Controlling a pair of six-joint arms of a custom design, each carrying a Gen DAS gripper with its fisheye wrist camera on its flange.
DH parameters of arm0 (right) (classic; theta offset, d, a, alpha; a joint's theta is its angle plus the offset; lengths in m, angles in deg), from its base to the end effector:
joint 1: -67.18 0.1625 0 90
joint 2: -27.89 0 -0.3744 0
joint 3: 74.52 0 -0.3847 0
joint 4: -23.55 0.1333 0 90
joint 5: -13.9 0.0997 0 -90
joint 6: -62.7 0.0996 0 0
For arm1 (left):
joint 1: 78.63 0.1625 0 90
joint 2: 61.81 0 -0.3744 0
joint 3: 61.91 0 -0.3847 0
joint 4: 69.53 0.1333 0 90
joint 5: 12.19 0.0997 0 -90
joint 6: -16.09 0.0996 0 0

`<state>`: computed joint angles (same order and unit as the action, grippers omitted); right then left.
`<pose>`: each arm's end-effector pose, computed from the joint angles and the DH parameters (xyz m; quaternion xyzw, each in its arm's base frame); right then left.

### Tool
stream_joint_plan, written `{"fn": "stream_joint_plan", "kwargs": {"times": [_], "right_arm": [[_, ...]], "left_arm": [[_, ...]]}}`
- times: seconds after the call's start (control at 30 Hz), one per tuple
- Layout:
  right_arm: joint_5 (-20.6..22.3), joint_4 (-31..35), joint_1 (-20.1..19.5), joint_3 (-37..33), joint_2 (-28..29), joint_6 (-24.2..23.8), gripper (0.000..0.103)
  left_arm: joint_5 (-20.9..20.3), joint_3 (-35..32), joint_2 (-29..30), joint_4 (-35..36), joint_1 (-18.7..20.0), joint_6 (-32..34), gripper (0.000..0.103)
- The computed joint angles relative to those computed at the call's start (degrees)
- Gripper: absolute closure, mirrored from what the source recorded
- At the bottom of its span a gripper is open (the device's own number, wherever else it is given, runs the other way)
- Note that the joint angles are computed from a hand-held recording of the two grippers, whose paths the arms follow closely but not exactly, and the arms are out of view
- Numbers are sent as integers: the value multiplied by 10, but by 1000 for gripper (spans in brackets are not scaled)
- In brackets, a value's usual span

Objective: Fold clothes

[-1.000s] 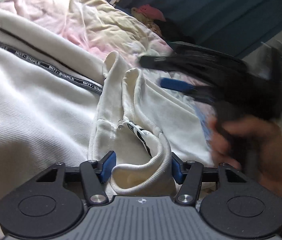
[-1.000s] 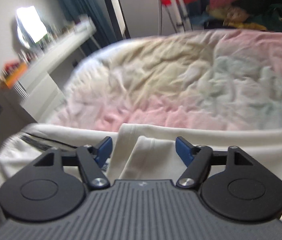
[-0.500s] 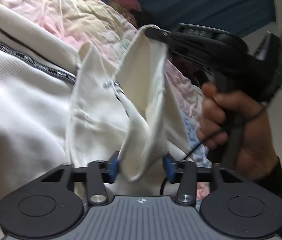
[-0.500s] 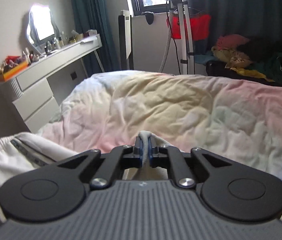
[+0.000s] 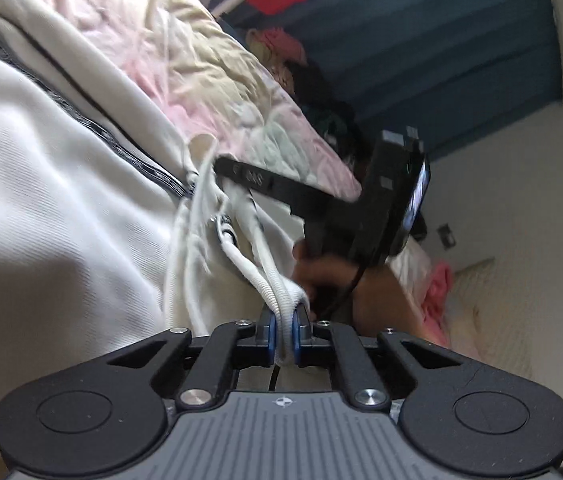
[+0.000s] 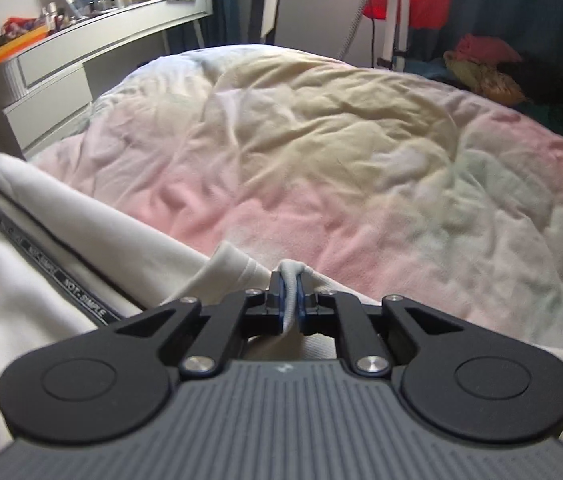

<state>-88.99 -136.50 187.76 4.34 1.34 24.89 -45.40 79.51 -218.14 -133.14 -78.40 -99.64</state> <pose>0.4490 -0.5415 -0.0367 0.5375 -0.8218 0.1459 0.1203 -0.1148 -0.2171 0.3385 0.1503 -0.8636 0.4809 0.0186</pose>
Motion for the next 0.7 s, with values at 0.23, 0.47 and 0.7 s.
{"fn": "stream_joint_plan", "kwargs": {"times": [0.23, 0.47, 0.7], "right_arm": [[50, 39, -16, 10, -27, 26, 85], [91, 15, -30, 82, -110, 86, 33], [59, -12, -48, 220, -269, 120, 33]], "left_arm": [[-4, -8, -33, 79, -29, -75, 95], [-8, -11, -39, 122, -48, -114, 94], [-3, 7, 36, -42, 48, 33, 69]]}}
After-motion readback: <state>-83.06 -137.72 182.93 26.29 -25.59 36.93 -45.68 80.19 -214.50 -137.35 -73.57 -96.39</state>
